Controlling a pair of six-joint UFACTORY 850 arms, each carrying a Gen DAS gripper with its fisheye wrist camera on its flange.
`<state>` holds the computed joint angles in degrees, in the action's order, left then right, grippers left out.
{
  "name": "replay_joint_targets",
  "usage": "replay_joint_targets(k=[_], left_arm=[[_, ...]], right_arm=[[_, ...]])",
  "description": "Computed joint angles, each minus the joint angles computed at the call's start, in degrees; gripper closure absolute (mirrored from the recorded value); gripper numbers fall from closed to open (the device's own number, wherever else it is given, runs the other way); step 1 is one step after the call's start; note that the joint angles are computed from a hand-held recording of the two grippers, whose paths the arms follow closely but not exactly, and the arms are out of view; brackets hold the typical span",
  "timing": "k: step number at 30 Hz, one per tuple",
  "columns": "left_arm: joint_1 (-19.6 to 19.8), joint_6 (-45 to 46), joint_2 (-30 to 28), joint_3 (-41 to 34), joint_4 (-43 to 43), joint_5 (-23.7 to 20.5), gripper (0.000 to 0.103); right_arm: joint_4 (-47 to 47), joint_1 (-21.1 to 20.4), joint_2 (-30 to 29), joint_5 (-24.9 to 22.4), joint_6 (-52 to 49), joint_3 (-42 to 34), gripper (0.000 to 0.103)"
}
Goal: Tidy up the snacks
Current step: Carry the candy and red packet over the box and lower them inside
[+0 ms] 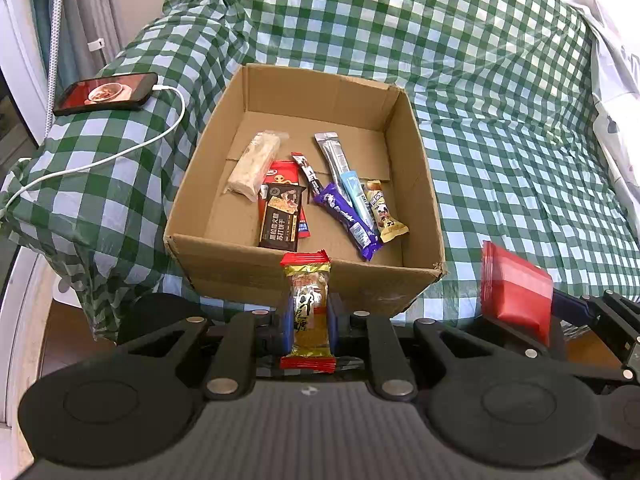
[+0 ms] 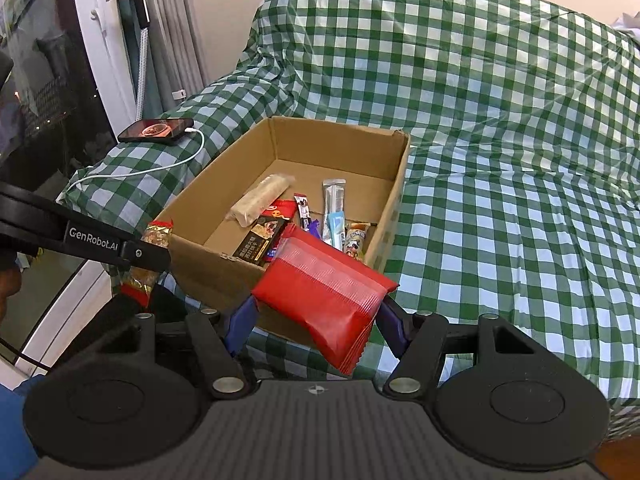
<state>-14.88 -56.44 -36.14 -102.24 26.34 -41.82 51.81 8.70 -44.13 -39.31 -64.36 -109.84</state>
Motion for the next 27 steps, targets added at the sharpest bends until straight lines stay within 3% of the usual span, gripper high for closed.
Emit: replay_joint_targets(k=[16,27], left_arm=[[0.64,1.86,-1.72,-1.62,-1.64,-0.51,0.085],[2.0,4.22,-4.46,-5.45,-4.11,-2.02,0.085]], right_arm=[[-1.63,-0.09,-1.5,-0.88,1.82,-1.74,0.036],[-5.46,0.5,-5.14,-1.88,7.29,-7.62,0.036]])
